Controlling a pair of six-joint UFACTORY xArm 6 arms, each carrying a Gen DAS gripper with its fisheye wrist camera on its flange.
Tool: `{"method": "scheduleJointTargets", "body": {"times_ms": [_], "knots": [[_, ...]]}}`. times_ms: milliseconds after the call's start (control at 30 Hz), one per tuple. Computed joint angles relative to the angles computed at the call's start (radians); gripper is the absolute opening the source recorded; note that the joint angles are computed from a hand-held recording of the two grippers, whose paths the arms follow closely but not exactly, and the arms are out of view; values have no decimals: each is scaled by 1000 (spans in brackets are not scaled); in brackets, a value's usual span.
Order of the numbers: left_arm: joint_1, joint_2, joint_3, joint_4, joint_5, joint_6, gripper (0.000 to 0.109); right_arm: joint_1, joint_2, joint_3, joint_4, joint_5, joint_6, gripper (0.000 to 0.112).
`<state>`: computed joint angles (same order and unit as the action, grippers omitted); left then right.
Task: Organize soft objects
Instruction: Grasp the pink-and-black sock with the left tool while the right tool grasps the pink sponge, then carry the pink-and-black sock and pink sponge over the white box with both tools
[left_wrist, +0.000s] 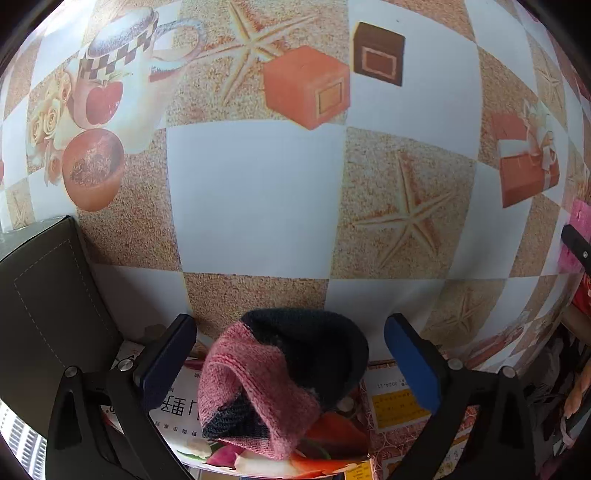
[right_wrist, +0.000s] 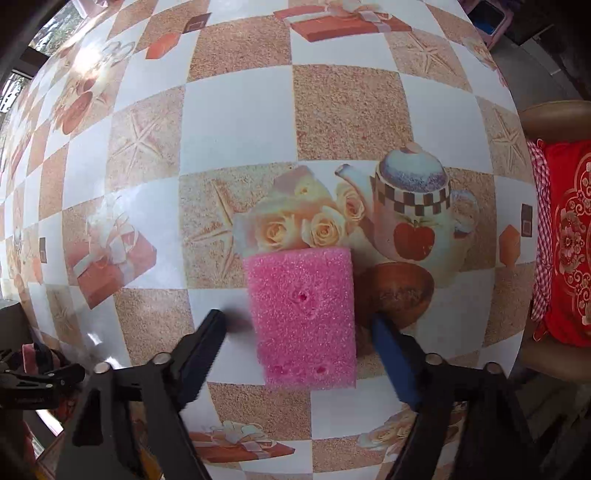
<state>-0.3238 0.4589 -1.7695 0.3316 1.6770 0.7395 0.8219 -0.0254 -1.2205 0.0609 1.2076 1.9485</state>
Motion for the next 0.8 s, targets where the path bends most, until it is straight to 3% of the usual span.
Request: {"method": "scheduleJointTargets", "body": {"times_ms": [67, 133, 200, 267, 600, 800], "knots": [[1, -24, 24, -4, -18, 20, 91, 2, -22, 30, 5, -41, -6, 47], [0, -52, 46, -16, -37, 47, 74, 7, -33, 45, 0, -55, 9, 47], [1, -71, 53, -36, -50, 75, 47, 18, -56, 76, -18, -94, 54, 47], [10, -72, 31, -81, -39, 100, 37, 35, -88, 104, -42, -123, 111, 47], [5, -163, -15, -255, -83, 256, 34, 118, -135, 59, -149, -77, 305, 47], [-4, -232, -80, -352, 13, 359, 34, 193, -101, -71, -205, 56, 412, 47]]}}
